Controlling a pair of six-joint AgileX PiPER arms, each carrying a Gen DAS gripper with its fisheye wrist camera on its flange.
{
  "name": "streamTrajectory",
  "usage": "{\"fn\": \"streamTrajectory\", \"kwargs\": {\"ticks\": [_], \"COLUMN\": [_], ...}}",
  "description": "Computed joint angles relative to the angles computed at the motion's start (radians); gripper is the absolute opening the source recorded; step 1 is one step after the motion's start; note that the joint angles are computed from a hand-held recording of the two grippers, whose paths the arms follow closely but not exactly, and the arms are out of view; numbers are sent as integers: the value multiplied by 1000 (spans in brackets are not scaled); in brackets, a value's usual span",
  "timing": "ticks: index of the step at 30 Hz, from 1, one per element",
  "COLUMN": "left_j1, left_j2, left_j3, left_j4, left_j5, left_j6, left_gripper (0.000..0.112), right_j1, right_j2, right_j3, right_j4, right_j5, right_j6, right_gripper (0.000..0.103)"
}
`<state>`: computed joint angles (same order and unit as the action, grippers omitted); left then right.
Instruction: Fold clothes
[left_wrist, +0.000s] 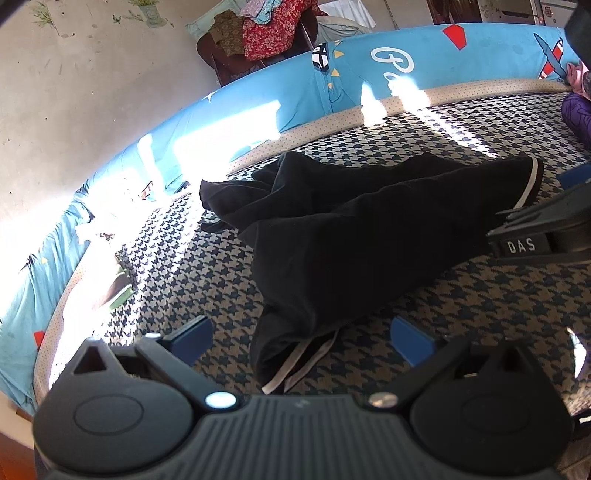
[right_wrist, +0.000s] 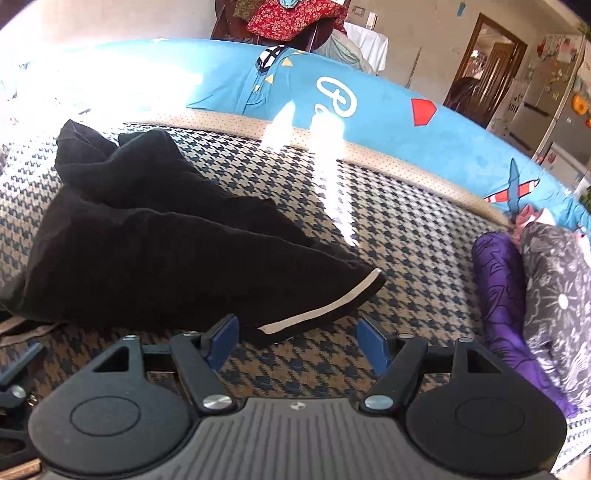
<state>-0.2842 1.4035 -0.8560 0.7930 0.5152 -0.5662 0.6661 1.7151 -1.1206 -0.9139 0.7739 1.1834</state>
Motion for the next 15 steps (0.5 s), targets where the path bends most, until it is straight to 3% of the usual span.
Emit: {"fn": "streamTrajectory", "kwargs": {"ticks": [7,15], "left_j1": [63,176], "left_j2": [2,57], "left_j3": [-10,-51], "left_j4": [-84,-399], "left_j5": [-5,-10], "left_j6": [71,322], "left_gripper": [103,103], "right_j1": [-16,-24], "right_j2": [6,21], "right_j3": [-36,-72], "right_j4": [143,218], "right_j5": [-77,-130], "right_j6": [-95,-127], "right_gripper": [75,75]}}
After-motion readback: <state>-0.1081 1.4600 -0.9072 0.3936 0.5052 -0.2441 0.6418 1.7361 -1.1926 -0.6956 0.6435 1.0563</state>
